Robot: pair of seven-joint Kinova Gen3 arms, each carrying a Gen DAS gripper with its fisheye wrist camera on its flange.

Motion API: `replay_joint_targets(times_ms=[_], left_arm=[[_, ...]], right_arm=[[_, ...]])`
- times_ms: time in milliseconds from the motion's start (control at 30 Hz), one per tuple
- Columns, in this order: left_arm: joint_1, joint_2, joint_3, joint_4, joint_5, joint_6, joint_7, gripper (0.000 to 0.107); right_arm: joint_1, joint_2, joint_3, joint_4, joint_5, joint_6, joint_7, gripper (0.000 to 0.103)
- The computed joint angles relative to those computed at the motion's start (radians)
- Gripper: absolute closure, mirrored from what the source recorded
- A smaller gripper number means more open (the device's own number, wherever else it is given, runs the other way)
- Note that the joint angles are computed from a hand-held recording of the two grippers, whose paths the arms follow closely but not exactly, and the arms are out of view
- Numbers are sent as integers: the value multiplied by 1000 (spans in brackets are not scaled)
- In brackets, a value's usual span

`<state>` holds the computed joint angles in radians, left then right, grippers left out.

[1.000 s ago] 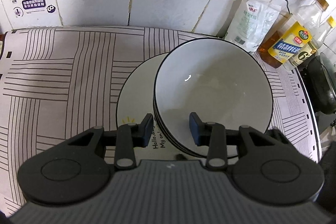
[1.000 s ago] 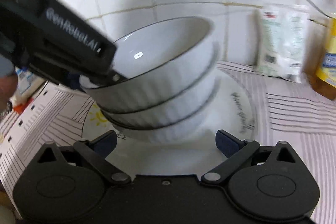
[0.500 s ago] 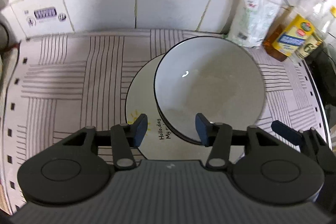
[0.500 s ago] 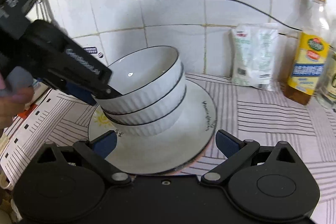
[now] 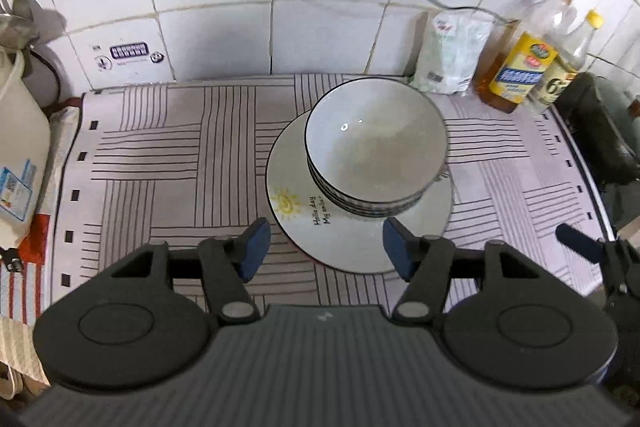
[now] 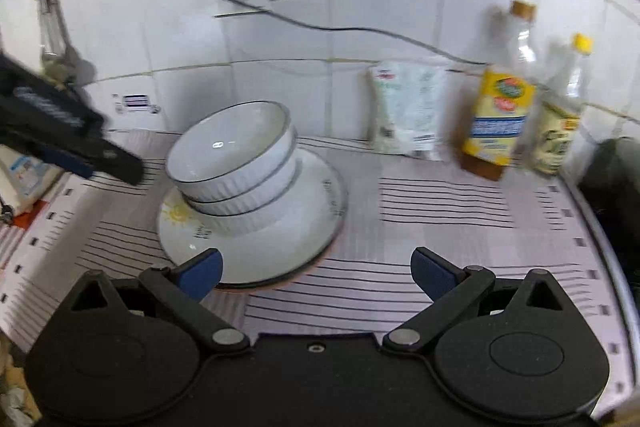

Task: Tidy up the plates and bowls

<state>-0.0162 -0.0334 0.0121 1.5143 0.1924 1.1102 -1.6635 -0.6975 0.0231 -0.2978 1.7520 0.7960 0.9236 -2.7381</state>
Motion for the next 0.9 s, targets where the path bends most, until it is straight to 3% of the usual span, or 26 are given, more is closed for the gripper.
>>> replay_joint_targets(times_ms=[200,433,667,900], left_arm=[[1,-94,-13,5,-6,48,-20,37],[1,-191,-31,9,-8,116,-18,36],[2,-279,-32,33,-40,153,25,35],[13,-375,-42,76,-54,151,35,21]], right_arm=[[-45,-7,-36,-92,2,202,-48,1],[-121,-15,-82,-168,42,403,-37,1],[-145,-67,-124,-181,36,494,-88,1],[-173,-66,-182,-228,58,623,-85,1]])
